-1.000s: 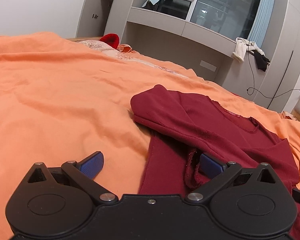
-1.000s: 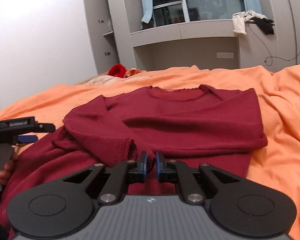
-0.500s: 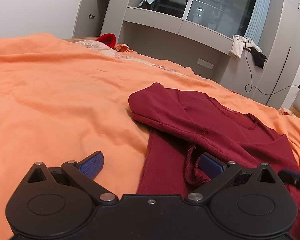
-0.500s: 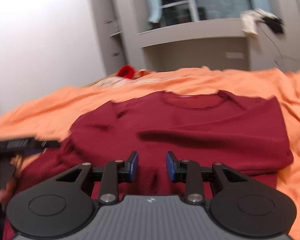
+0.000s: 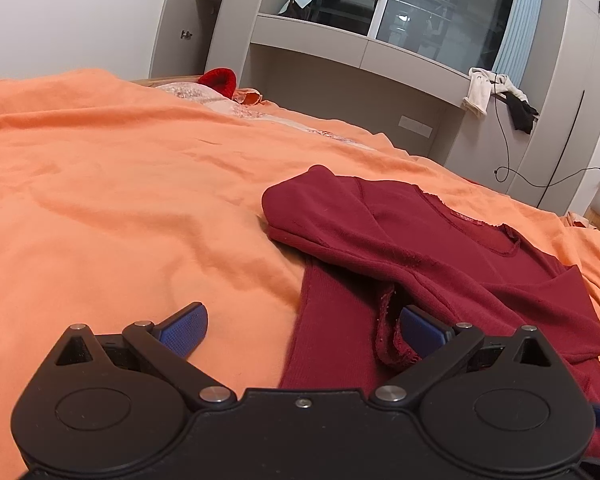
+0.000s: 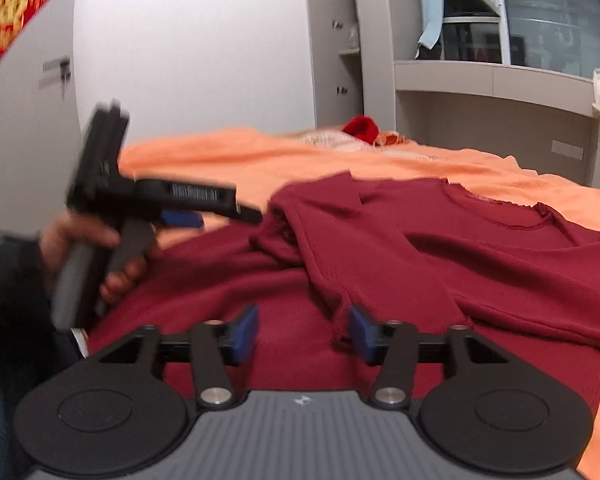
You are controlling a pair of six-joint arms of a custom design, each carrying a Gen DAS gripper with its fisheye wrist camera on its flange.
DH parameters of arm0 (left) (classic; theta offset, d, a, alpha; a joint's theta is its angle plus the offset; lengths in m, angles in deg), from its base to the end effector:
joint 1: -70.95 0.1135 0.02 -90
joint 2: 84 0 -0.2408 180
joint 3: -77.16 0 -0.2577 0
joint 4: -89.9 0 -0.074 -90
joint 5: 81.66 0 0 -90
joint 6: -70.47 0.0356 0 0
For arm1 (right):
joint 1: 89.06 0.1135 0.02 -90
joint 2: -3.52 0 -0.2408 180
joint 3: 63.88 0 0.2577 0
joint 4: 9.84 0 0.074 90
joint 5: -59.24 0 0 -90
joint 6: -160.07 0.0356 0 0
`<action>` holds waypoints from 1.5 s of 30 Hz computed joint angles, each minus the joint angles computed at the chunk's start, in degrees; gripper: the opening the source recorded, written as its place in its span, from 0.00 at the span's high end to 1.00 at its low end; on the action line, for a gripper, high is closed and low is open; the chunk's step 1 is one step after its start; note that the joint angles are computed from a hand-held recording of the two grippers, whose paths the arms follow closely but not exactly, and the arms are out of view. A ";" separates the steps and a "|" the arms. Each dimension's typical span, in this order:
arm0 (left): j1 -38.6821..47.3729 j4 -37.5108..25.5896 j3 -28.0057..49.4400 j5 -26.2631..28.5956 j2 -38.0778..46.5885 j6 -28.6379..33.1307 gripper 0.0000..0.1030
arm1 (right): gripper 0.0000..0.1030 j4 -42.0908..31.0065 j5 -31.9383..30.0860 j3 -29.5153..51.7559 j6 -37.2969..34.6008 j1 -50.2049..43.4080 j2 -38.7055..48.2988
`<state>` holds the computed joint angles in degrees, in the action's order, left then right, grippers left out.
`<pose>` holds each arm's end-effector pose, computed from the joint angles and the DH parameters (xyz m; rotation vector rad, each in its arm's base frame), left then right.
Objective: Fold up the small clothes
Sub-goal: 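Move the right tool to the sweater hem and grasp it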
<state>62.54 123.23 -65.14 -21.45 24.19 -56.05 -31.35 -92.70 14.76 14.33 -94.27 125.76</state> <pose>0.2646 -0.0212 0.0360 -0.7816 1.9759 0.1179 0.3746 -0.0026 0.0571 -1.1502 1.7841 0.8529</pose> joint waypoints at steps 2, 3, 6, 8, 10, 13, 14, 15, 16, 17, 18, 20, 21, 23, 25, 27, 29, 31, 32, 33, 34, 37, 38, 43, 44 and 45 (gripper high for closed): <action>-0.01 0.00 0.08 0.05 0.06 0.05 0.01 | 0.11 3.05 -2.18 -0.02 5.27 -1.02 0.13; 0.00 -0.01 0.12 0.06 0.11 0.08 0.01 | 0.07 7.55 -2.86 -1.37 9.68 -1.26 -0.13; -0.16 -0.94 0.41 -0.01 -0.18 0.14 0.01 | 0.03 14.60 -2.83 -2.18 17.12 -1.02 0.82; -0.08 -1.20 0.52 0.14 -0.27 0.24 0.01 | 0.02 13.40 -2.70 -0.70 17.40 -0.56 2.25; 0.02 -1.41 0.48 0.39 -0.47 0.33 0.01 | 0.02 9.73 -1.43 0.52 14.11 0.45 3.10; 0.76 -0.72 0.18 1.35 -0.42 0.71 0.01 | 0.00 4.73 0.51 0.62 6.58 1.69 2.97; 0.97 -0.40 -0.04 1.66 -0.47 0.80 0.01 | 0.00 0.84 0.57 1.49 2.78 2.03 3.02; 1.19 -0.10 -0.30 1.97 -0.58 0.89 0.01 | 0.00 -2.56 0.32 2.01 -0.47 2.15 3.03; 1.44 0.09 -0.50 2.33 -0.70 0.95 0.01 | 0.00 -6.13 -0.05 2.77 -3.72 2.05 3.22; 1.63 0.16 -0.64 2.62 -0.85 0.95 0.01 | 0.00 -9.40 -0.19 3.28 -6.96 1.84 3.43; 1.85 -0.02 -0.93 2.91 -1.38 0.94 0.01 | 0.00 -12.85 -0.07 3.76 -10.48 1.62 3.55; 2.15 -0.33 -1.77 3.36 -2.78 0.94 0.01 | 0.00 -16.13 -0.23 2.80 -15.34 0.51 3.26; 2.27 -0.37 -2.36 3.51 -3.59 0.99 0.01 | 0.01 -16.05 -0.30 1.30 -16.44 -0.42 2.56; 2.17 -0.41 -4.09 3.29 -5.87 0.99 0.01 | 0.00 -11.92 -1.32 -3.41 -16.23 -2.87 0.24; 1.79 -0.46 -6.08 2.77 -8.21 1.12 0.01 | 0.00 -4.46 -2.96 -9.41 -13.62 -5.83 -2.83; 0.82 -0.86 -8.41 1.57 -10.95 1.33 0.01 | 0.00 10.74 -4.44 -17.55 -5.43 -9.31 -6.38; -1.63 -1.60 -11.03 -1.48 -13.64 0.88 0.01 | 0.00 25.86 -4.98 -23.90 3.72 -12.59 -7.83; -5.03 -2.64 -13.39 -5.27 -15.41 -0.50 0.01 | 0.00 37.95 -4.61 -27.97 12.37 -15.93 -7.34; -6.81 -4.21 -14.24 -7.09 -16.28 -1.90 0.01 | 0.00 42.88 -3.01 -29.22 17.19 -17.16 -6.83; -8.66 -6.10 -14.91 -8.86 -16.80 -3.92 0.01 | 0.00 46.51 -0.97 -30.12 21.63 -18.03 -6.37; -10.77 -8.05 -15.40 -10.58 -17.02 -6.02 0.01 | 0.00 47.79 1.22 -30.35 25.40 -19.03 -5.94; -17.92 -14.36 -16.11 -16.84 -18.06 -10.76 0.01 | 0.00 44.55 3.29 -28.51 29.34 -21.42 -4.93; -20.35 -18.47 -15.52 -18.79 -18.69 -13.14 0.01 | 0.06 43.62 3.24 -28.35 29.39 -22.17 -4.91; -25.21 -30.28 -13.66 -20.75 -20.50 -18.29 0.01 | 0.30 34.71 2.10 -28.30 21.57 -23.35 -5.62; -26.16 -32.65 -12.63 -21.20 -19.72 -19.90 0.02 | 0.42 36.80 3.77 -29.86 21.53 -22.42 -5.77; -26.93 -34.93 -11.65 -21.54 -18.87 -21.38 0.02 | 0.65 41.65 6.38 -32.21 22.00 -21.65 -5.82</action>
<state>35.61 88.30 -76.79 -42.99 5.32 -77.43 10.30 -86.31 -17.45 36.33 -115.91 119.95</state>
